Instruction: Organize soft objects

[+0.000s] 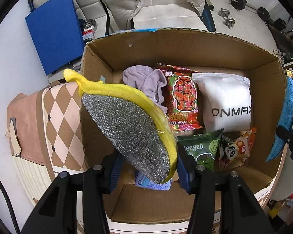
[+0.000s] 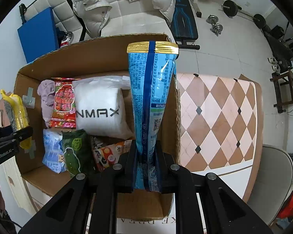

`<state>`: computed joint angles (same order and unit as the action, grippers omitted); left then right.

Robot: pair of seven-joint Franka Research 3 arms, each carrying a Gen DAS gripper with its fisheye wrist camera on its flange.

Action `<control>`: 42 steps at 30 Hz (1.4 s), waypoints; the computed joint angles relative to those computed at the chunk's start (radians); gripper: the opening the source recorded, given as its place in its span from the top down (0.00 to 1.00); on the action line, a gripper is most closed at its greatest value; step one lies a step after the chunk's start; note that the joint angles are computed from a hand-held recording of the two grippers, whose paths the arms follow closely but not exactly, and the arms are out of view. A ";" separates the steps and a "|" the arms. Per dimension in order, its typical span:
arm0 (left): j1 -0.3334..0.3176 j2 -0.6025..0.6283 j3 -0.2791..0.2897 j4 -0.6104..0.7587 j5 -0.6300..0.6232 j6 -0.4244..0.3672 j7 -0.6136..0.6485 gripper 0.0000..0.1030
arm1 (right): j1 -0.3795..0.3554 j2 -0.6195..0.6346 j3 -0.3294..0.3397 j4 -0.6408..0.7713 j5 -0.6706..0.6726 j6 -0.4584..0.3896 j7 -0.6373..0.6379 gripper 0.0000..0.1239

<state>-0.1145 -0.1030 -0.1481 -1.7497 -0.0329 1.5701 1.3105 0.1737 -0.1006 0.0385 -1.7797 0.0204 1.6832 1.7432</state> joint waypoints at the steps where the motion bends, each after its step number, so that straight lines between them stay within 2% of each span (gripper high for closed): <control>1: 0.000 0.003 0.001 0.002 -0.007 -0.003 -0.001 0.53 | 0.000 0.007 -0.001 0.004 0.003 -0.002 -0.001 0.86; 8: 0.008 0.023 0.004 0.020 -0.036 -0.027 -0.017 0.52 | 0.003 0.035 -0.003 0.033 -0.008 -0.024 -0.012 0.82; 10: 0.010 0.023 0.004 0.023 -0.039 -0.029 -0.017 0.52 | 0.006 0.036 -0.002 0.040 -0.008 -0.031 -0.016 0.74; 14: 0.012 0.017 0.005 0.022 -0.046 -0.026 -0.016 0.47 | 0.014 0.025 0.003 0.042 -0.019 -0.029 -0.018 0.73; 16: 0.014 0.008 0.008 0.015 -0.054 -0.020 -0.015 0.46 | 0.018 0.020 0.006 0.042 -0.016 -0.036 -0.022 0.68; 17: 0.015 0.003 0.009 0.011 -0.059 -0.018 -0.015 0.41 | 0.020 0.018 0.008 0.043 -0.016 -0.039 -0.024 0.65; 19: 0.017 -0.014 0.013 -0.005 -0.068 -0.005 -0.012 0.27 | 0.025 0.010 0.011 0.040 -0.011 -0.041 -0.030 0.52; 20: 0.018 -0.027 0.015 -0.015 -0.077 0.002 -0.012 0.23 | 0.026 0.004 0.012 0.037 -0.008 -0.041 -0.031 0.49; 22: 0.022 -0.058 0.026 -0.044 -0.113 0.020 -0.017 0.23 | 0.030 -0.009 0.015 0.024 0.005 -0.038 -0.040 0.38; 24: 0.027 -0.103 0.036 -0.089 -0.142 0.046 -0.035 0.20 | 0.033 -0.025 0.017 0.005 0.012 -0.037 -0.047 0.32; 27: 0.024 -0.156 0.040 -0.144 -0.143 0.069 -0.050 0.18 | 0.034 -0.046 0.021 -0.021 0.012 -0.033 -0.049 0.31; 29: 0.017 -0.178 0.037 -0.165 -0.125 0.074 -0.053 0.01 | 0.033 -0.066 0.022 -0.044 0.022 -0.030 -0.043 0.28; 32: 0.009 -0.224 0.032 -0.207 -0.092 0.092 -0.070 0.01 | 0.033 -0.106 0.027 -0.092 0.038 -0.012 -0.038 0.18; 42: -0.025 -0.333 0.034 -0.290 -0.060 0.116 -0.117 0.01 | 0.029 -0.185 0.049 -0.174 0.017 0.014 0.007 0.17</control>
<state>-0.1393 -0.4358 -0.1139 -2.0400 -0.0926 1.6858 1.1938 0.2027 -0.2860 0.0877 -1.9533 0.0371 1.6974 1.7505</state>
